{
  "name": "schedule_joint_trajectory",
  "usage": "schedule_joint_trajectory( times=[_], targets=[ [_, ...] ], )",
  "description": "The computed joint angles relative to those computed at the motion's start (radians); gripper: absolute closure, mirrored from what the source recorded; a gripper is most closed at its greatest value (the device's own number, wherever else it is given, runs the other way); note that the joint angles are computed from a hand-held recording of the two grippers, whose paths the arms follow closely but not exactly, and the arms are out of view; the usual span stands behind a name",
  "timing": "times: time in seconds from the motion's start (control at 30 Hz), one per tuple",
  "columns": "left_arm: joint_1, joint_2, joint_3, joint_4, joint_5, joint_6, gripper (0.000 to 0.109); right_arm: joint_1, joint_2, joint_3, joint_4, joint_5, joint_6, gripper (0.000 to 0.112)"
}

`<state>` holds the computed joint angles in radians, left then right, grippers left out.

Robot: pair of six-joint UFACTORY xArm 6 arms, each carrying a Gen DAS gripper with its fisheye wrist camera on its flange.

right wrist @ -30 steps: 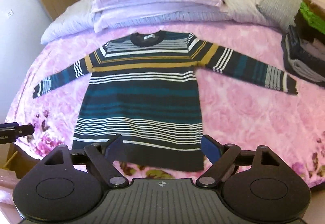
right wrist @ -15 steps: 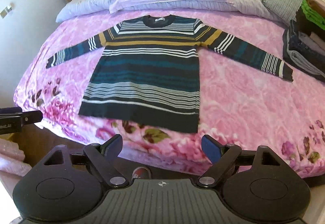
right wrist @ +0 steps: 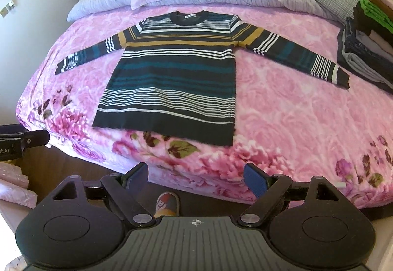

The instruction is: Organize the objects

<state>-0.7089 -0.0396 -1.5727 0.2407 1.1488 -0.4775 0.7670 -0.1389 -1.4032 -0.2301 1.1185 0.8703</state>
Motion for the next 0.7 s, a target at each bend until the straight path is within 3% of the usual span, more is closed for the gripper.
schedule_joint_trajectory(
  times=[0.4, 0.7],
  targets=[
    [-0.003, 0.071, -0.074, 0.001, 0.008, -0.004, 0.03, -0.049, -0.017, 0.029, 0.02, -0.031, -0.025, 0.03],
    [0.124, 0.178, -0.144, -0.048, -0.044, 0.023, 0.03, -0.131, 0.125, -0.087, 0.043, -0.059, -0.064, 0.03]
  ],
)
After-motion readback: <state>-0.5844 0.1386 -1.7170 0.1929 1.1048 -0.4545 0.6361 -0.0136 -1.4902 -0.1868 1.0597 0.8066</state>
